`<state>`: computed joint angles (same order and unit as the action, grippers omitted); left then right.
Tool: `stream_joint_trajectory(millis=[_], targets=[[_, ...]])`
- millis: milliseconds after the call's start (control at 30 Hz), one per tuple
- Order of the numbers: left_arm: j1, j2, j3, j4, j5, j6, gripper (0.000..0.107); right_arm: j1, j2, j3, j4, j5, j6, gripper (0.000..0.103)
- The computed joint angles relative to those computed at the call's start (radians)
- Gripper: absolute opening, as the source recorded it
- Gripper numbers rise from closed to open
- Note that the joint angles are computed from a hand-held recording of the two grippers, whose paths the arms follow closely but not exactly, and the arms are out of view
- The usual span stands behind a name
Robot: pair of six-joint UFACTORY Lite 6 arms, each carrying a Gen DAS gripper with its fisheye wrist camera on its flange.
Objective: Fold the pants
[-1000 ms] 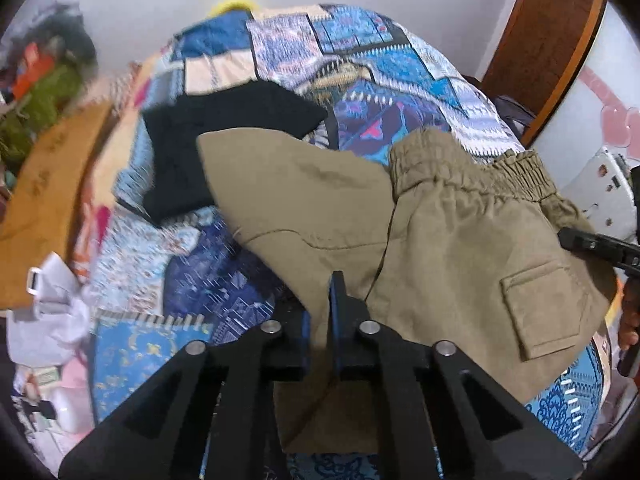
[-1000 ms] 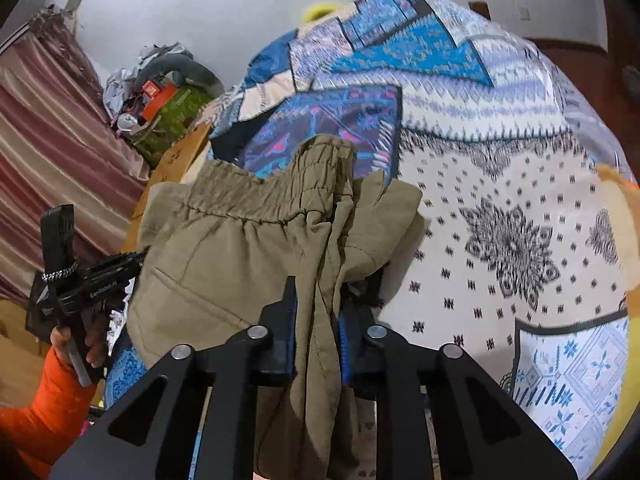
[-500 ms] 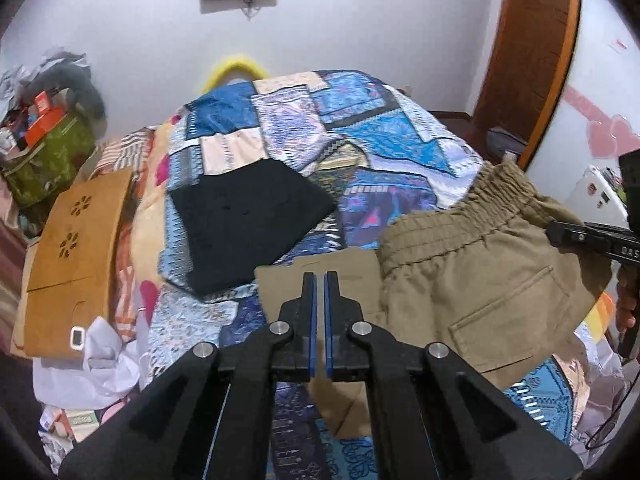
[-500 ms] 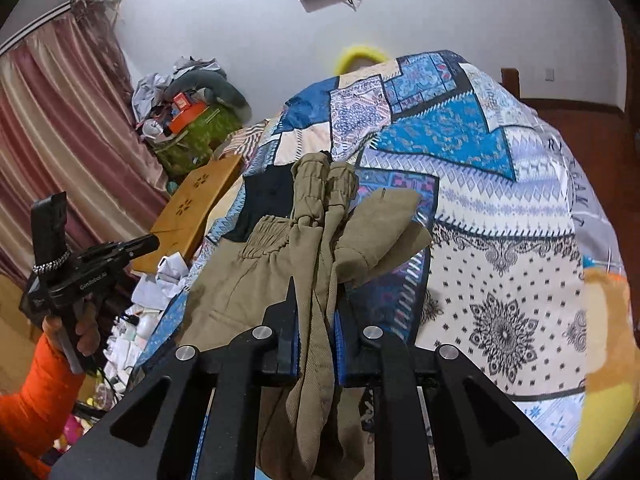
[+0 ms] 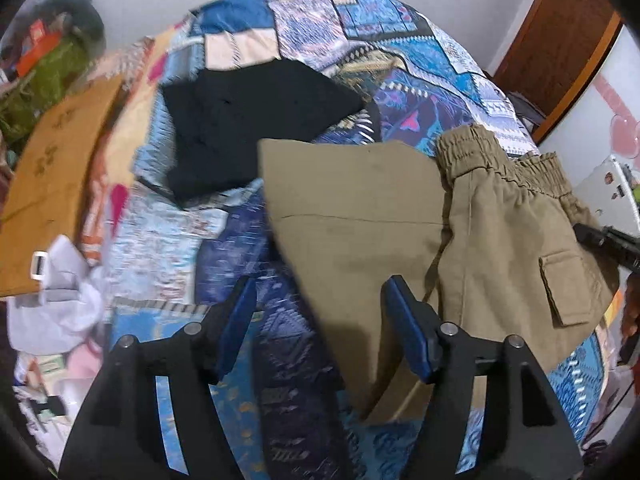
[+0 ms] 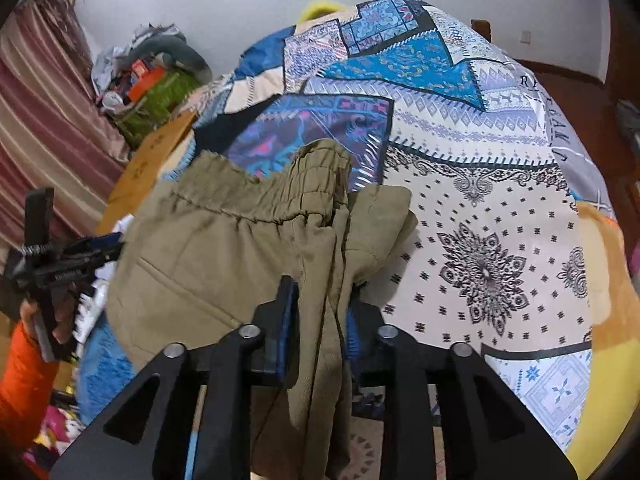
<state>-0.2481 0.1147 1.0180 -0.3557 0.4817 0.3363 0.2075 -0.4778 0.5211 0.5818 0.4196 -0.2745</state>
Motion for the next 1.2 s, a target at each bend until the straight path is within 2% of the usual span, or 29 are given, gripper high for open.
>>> stream_joint_trajectory(millis=[100,167,267,367,467,500,567,600,633,667,700,767,867,933,1100,1200], targets=[[-0.010,0.086,0.058,-0.085,0.006,0.059,0.067,-0.001,0.021,-0.004,-0.001,-0.014,-0.022,0.032],[-0.009,0.129,0.092,-0.122,0.011,0.080,0.069,-0.030,0.043,-0.004,0.090,0.001,-0.121,0.043],[0.018,0.186,0.137,-0.208,0.037,0.142,0.073,-0.073,0.080,-0.005,0.198,0.005,-0.243,0.051],[0.059,0.235,0.173,-0.327,0.092,0.241,0.073,-0.137,0.128,-0.002,0.360,0.042,-0.414,0.054],[0.063,0.241,0.172,-0.373,0.093,0.285,0.070,-0.164,0.157,-0.001,0.459,0.058,-0.517,0.056],[0.064,0.239,0.169,-0.394,0.095,0.310,0.066,-0.165,0.163,0.000,0.474,0.056,-0.533,0.055],[0.061,0.229,0.163,-0.437,0.114,0.369,0.050,-0.164,0.169,-0.002,0.517,0.053,-0.560,0.052],[0.057,0.224,0.162,-0.438,0.115,0.374,0.047,-0.164,0.172,-0.004,0.535,0.053,-0.567,0.051],[0.050,0.223,0.166,-0.442,0.122,0.381,0.039,-0.164,0.174,-0.002,0.540,0.055,-0.565,0.048],[0.046,0.225,0.172,-0.446,0.128,0.386,0.032,-0.165,0.179,0.003,0.545,0.058,-0.570,0.042],[0.036,0.223,0.177,-0.435,0.126,0.373,0.030,-0.160,0.180,0.007,0.542,0.055,-0.564,0.039],[0.003,0.206,0.175,-0.371,0.084,0.292,0.018,-0.146,0.176,0.011,0.532,0.044,-0.547,0.026],[-0.063,0.171,0.171,-0.189,0.005,0.070,0.012,-0.117,0.150,0.010,0.509,0.001,-0.498,0.015],[-0.082,0.149,0.171,-0.112,-0.017,-0.029,0.010,-0.131,0.133,0.020,0.509,0.014,-0.485,0.012],[-0.036,0.094,0.224,-0.185,0.072,0.044,0.006,-0.127,0.126,0.115,0.389,0.043,-0.376,0.010],[-0.033,0.077,0.272,-0.118,0.093,-0.011,0.005,-0.074,0.157,0.202,0.302,0.039,-0.277,0.010]])
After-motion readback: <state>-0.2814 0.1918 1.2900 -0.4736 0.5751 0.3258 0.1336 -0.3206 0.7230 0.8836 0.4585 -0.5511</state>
